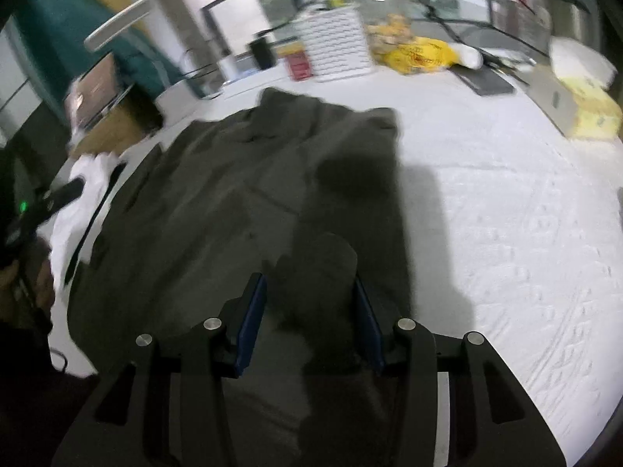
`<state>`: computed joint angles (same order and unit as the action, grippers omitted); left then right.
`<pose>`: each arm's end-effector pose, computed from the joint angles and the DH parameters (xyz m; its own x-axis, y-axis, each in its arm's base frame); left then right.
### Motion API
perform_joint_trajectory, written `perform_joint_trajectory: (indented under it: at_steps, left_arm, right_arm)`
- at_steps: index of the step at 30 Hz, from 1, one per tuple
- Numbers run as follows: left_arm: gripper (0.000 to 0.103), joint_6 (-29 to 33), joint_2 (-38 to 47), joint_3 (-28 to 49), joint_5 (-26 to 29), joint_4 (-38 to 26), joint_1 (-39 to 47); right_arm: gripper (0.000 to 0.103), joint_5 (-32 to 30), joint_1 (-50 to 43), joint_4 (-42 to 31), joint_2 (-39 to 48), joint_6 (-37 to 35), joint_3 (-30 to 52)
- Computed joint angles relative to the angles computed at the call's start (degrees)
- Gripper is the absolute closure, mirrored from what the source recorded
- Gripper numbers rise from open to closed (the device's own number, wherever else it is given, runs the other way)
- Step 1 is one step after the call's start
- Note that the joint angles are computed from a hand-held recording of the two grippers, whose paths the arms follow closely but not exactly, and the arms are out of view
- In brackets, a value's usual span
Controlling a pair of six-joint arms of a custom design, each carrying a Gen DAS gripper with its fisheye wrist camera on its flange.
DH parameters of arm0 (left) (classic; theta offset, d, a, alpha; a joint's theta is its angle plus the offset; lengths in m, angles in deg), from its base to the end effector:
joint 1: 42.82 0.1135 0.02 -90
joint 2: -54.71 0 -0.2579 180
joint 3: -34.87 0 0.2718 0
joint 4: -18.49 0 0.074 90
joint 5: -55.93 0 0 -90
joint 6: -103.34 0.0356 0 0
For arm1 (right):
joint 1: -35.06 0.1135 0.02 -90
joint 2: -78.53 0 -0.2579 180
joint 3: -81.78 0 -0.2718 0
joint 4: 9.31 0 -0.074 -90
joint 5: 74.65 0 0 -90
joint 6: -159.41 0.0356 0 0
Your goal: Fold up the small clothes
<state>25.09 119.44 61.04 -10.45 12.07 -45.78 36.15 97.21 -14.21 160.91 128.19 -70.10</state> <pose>0.1969 -0.0245 0.1019 -0.6239 0.2191 -0.7502 0.4672 0.8741 -0.1332 0.1044 0.1705 0.0564 -0.8420 0.1176 -0.5265 -0.0413 0.9590 0.2804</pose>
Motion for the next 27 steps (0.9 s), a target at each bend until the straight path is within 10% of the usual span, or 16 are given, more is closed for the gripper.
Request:
perform_joint_trajectory:
  at_steps: [6, 14, 27]
  left_arm:
    - [0.001, 0.84, -0.84, -0.17, -0.10, -1.11, -0.43]
    - [0.001, 1.13, 6.35, 3.13, 0.03, 1.96, 1.92]
    - [0.001, -2.70, 22.12, 12.48, -2.60, 6.78, -0.16]
  right_arm:
    - [0.055, -0.65, 6.28, -1.25, 4.54, -0.54, 4.59]
    - [0.055, 3.86, -6.66, -9.44, -11.88, -5.91, -1.70]
    - [0.055, -20.78, -36.79, 14.74, 10.41, -24.68, 2.21]
